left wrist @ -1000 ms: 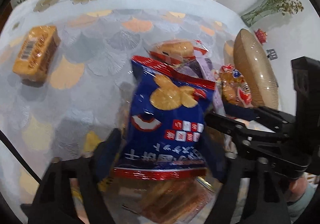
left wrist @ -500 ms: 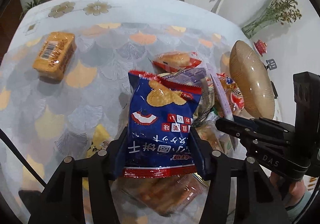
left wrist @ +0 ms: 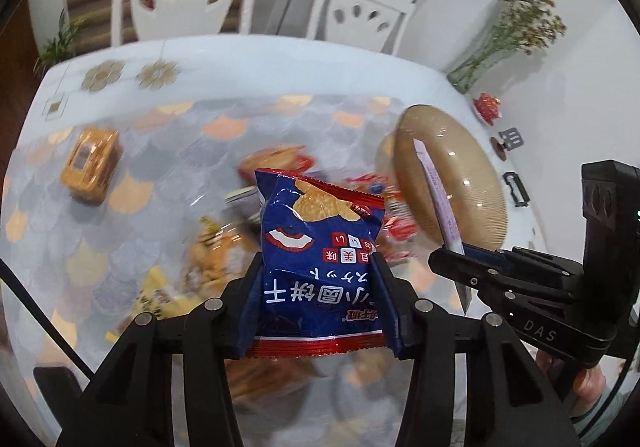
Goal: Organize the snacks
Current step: 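Carry both items over the brown glass bowl and open both tools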
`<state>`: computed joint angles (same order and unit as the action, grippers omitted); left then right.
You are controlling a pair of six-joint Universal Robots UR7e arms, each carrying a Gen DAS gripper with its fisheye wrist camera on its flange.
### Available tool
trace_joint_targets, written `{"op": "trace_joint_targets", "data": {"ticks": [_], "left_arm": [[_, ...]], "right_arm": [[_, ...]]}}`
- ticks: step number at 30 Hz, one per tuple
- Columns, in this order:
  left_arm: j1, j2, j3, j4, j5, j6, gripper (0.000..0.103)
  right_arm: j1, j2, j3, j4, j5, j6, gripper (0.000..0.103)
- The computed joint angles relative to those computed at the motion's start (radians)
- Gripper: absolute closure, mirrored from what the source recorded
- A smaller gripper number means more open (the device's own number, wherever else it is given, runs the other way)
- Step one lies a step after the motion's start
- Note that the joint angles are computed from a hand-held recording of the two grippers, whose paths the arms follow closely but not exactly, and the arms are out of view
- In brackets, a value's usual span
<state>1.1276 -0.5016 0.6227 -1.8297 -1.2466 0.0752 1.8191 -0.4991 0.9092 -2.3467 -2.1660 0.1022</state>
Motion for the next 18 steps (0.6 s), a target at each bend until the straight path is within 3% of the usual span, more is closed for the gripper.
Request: {"op": "trace_joint_targets", "data": {"ticks": [9, 18], "left_arm": [[-0.065, 0.086, -0.087, 0.001, -0.044, 0.026, 0.057], [-0.110, 0.279, -0.351, 0.127, -0.076, 0.029, 0.060]], "right_arm": [[-0.032, -0.169, 0.172, -0.073, -0.061, 0.054, 0.083], [-0.100, -0.264, 0.210, 0.014, -0.142, 0.141, 0.083]]}}
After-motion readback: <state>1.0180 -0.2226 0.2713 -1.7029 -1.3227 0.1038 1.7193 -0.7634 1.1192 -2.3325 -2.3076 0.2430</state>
